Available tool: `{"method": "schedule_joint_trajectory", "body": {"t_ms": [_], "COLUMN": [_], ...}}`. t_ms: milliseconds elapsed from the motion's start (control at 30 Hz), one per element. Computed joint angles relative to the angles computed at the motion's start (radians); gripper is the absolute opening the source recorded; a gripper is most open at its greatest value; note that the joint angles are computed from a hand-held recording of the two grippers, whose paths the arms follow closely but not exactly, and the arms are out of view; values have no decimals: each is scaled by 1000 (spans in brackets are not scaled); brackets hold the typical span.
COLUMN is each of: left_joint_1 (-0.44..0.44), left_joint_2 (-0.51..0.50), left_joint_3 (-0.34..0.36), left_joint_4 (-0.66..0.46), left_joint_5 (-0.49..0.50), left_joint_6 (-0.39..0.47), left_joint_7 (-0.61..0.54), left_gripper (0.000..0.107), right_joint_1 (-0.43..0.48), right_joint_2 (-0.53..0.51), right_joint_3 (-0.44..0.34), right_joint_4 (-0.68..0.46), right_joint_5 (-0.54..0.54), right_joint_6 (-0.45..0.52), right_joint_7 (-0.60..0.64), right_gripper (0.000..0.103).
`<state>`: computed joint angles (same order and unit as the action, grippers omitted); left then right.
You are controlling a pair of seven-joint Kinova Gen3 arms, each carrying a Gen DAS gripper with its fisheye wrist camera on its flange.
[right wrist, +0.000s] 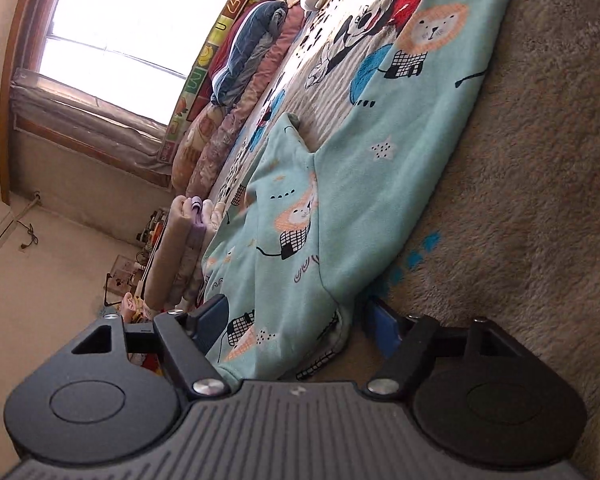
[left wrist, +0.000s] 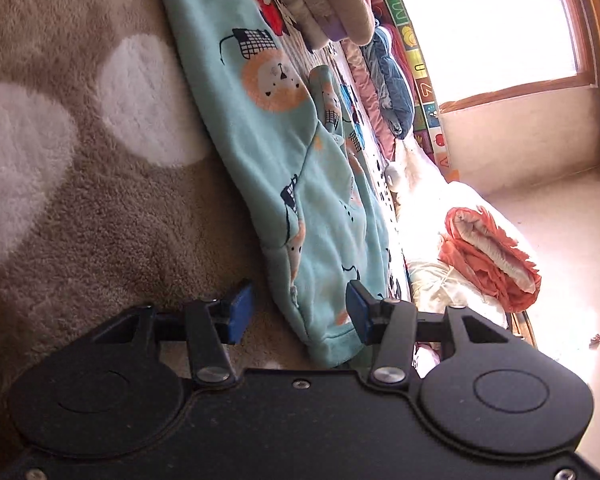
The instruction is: Fold clothes
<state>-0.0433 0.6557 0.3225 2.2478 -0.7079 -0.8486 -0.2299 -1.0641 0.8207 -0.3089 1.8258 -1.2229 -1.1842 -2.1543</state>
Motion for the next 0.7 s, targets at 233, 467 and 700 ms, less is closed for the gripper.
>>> {"method": "schedule_joint_trajectory", "body": {"t_ms": [233,467,700], "left_joint_1": [70,86,91], "left_joint_2": [10,21,22], "left_joint_3": [10,20,14], "left_joint_4": [-46,-64,-80], "left_joint_5": [96,87,73], "left_joint_6": [34,58,120], "left_joint_7": [-39,-31,-111], "left_gripper": [49,48,7], "right_joint_1": [-6,-23,-2], "right_joint_2": [43,95,103], "right_joint_3": [0,-7,-19], "right_joint_4": [9,-20,-34], "right_joint_5": [14,19,32], "right_joint_6": [-51,-145,-136], "right_joint_7": [-103,-212,-155], "right_gripper": [26,29,19]}}
